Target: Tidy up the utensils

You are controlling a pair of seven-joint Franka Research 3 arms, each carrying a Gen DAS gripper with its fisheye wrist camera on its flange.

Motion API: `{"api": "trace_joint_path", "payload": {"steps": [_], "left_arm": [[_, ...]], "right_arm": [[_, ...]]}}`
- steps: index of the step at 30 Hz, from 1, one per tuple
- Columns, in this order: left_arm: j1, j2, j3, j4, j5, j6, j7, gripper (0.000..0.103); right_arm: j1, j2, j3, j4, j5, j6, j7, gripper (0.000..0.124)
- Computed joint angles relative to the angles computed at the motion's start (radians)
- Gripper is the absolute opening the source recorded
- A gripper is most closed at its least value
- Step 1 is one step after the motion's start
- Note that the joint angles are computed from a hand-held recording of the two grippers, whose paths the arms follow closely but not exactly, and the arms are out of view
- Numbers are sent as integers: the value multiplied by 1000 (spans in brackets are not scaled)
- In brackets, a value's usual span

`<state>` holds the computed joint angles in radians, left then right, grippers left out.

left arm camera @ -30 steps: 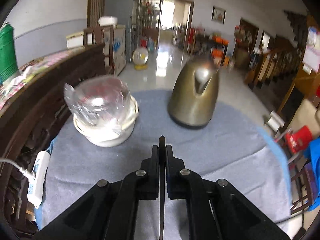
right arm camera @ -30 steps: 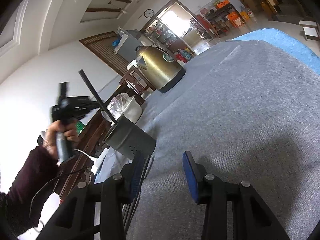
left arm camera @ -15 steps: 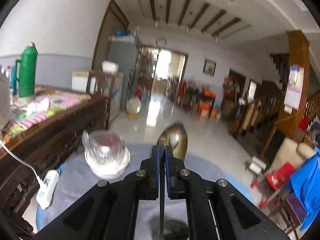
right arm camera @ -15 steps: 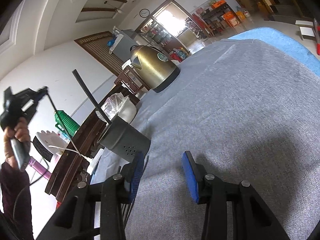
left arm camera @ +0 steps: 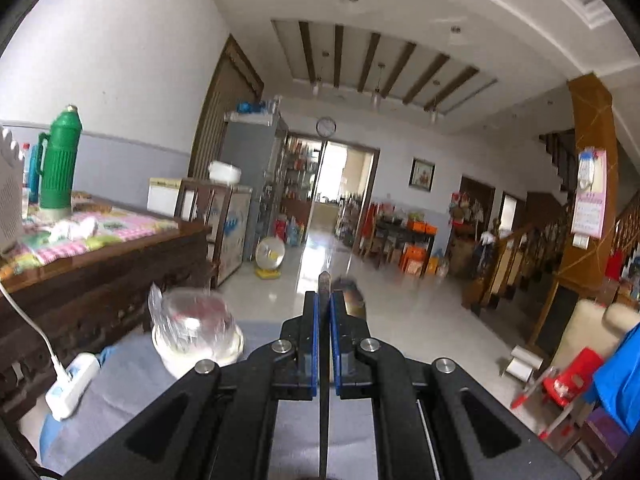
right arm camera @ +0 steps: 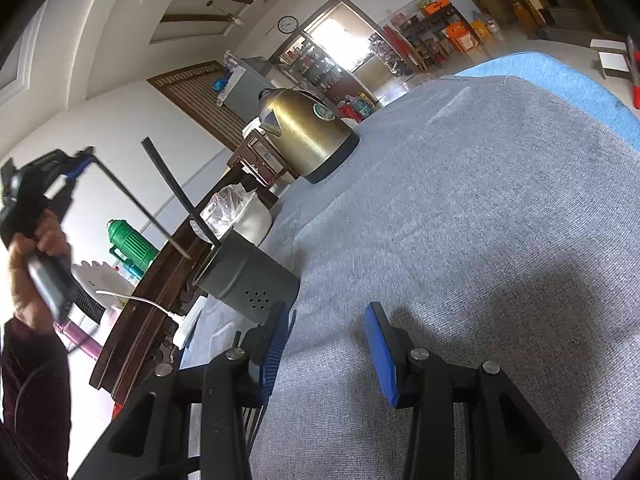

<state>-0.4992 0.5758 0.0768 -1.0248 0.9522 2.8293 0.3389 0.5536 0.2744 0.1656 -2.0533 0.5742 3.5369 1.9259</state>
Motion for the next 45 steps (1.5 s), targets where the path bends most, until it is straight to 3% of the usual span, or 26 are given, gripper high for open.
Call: {"api": "trace_joint_path", "payload": {"steps": [5, 8, 9, 11, 13, 16, 19, 22, 25, 31, 40, 45], "left_arm": [[29, 56, -72, 25, -121, -93, 180, 6], [28, 45, -76, 6, -166, -136, 238, 7], [32, 32, -80, -13, -176, -133, 253, 10], [56, -5, -110, -64, -218, -116, 312, 26], [61, -56, -106, -134, -217, -93, 318, 49], [100, -165, -134, -292, -227, -26, 359, 56], [134, -242, -181, -410, -268, -69, 449, 61], [192, -296, -260, -510, -424, -185, 624, 61], [203, -333, -275, -590, -495, -246, 655, 61], [166, -383, -271, -705, -397, -284, 556, 61], [145, -386, -289, -710, -318, -305, 555, 62], [143, -368, -288, -690, -325, -323, 555, 62]], "right_arm": [[-12, -1, 10, -6, -20, 10, 17, 43], [-11, -2, 8, -8, -22, 11, 21, 43], [-11, -1, 8, -7, -23, 11, 21, 43], [-1, -2, 0, -6, -10, 8, 11, 44], [12, -3, -10, -3, 9, 4, -5, 45], [25, -4, -20, 3, 35, -2, -26, 45], [25, -3, -20, 7, 41, -10, -35, 45], [38, -2, -31, 14, 63, -21, -54, 45], [52, -2, -41, 17, 88, -25, -73, 45], [69, -2, -55, 26, 127, -38, -106, 45], [138, 3, -119, 53, 227, -76, -188, 45], [129, 4, -109, 55, 231, -76, -193, 45]]}}
